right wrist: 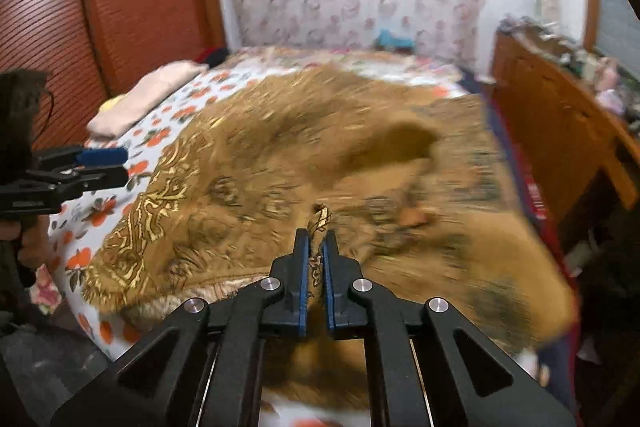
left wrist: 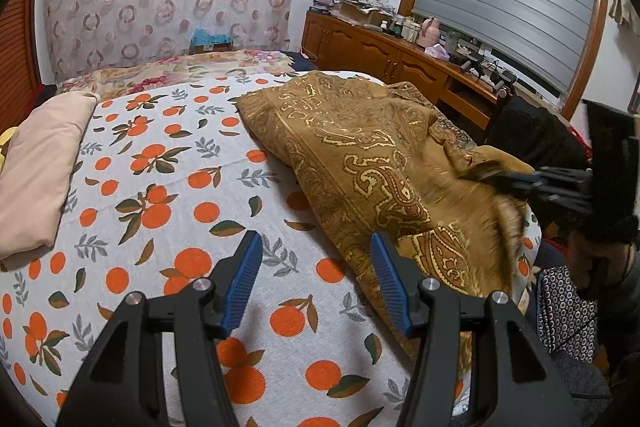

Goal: Fold small clothes

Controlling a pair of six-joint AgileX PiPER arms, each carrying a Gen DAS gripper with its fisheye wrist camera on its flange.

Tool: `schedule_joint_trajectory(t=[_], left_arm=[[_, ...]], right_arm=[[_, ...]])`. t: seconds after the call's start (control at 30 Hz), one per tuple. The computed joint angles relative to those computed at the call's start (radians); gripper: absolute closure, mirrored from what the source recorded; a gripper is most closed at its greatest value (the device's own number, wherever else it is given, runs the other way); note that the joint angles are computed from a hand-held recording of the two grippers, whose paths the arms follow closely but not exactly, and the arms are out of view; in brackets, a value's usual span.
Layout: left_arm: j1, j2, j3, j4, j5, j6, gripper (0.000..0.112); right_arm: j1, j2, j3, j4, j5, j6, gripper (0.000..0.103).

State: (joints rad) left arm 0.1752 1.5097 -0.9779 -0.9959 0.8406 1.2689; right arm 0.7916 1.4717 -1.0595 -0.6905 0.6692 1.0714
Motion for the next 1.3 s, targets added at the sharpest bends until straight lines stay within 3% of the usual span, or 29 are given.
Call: schedule_joint_trajectory(t=[0.27, 0.33, 0.43, 0.67, 0.77, 0.83, 0.93, 1.07, 1.3], left_arm=[[-0.033, -0.017, -0.008, 0.008, -0.007, -0.025, 0.056], [-0.041, -0.017, -0.012, 0.01, -0.012, -0.034, 0.056], [-0.048, -0.014, -0.02, 0.01, -0.02, -0.042, 0.056], [-0.062, 0.04, -0.09, 0.016, -0.02, -0.085, 0.056], [-0.082, 0.066, -0.133, 0.03, -0.031, -0.113, 0.056], [-0.097, 0.078, -0.156, 0.039, -0.048, -0.129, 0.056], [-0.117, 0.101, -0.19, 0.057, -0.064, -0.156, 0.056], [-0.137, 0.147, -0.238, 0.08, -0.05, -0.19, 0.054], [-0.169, 0.207, -0.273, 0.146, -0.092, -0.258, 0.052]], right_arm=[[0.054, -0.244, 0.08, -0.035, 0.268, 0.028, 0.099], [0.017, -0.27, 0.099, 0.035, 0.26, -0.036, 0.098], [0.024, -0.265, 0.113, 0.006, 0.287, 0.008, 0.084], [-0.054, -0.242, 0.077, -0.043, 0.215, -0.02, 0.067], [-0.154, -0.183, 0.028, -0.009, 0.112, -0.123, 0.063], [-0.248, -0.114, -0.026, 0.082, 0.025, -0.256, 0.063], [-0.362, 0.024, -0.146, 0.25, -0.042, -0.461, 0.063], [-0.456, 0.2, -0.335, 0.48, -0.031, -0.726, 0.063], [-0.557, 0.492, -0.692, 0.649, 0.109, -0.881, 0.063]])
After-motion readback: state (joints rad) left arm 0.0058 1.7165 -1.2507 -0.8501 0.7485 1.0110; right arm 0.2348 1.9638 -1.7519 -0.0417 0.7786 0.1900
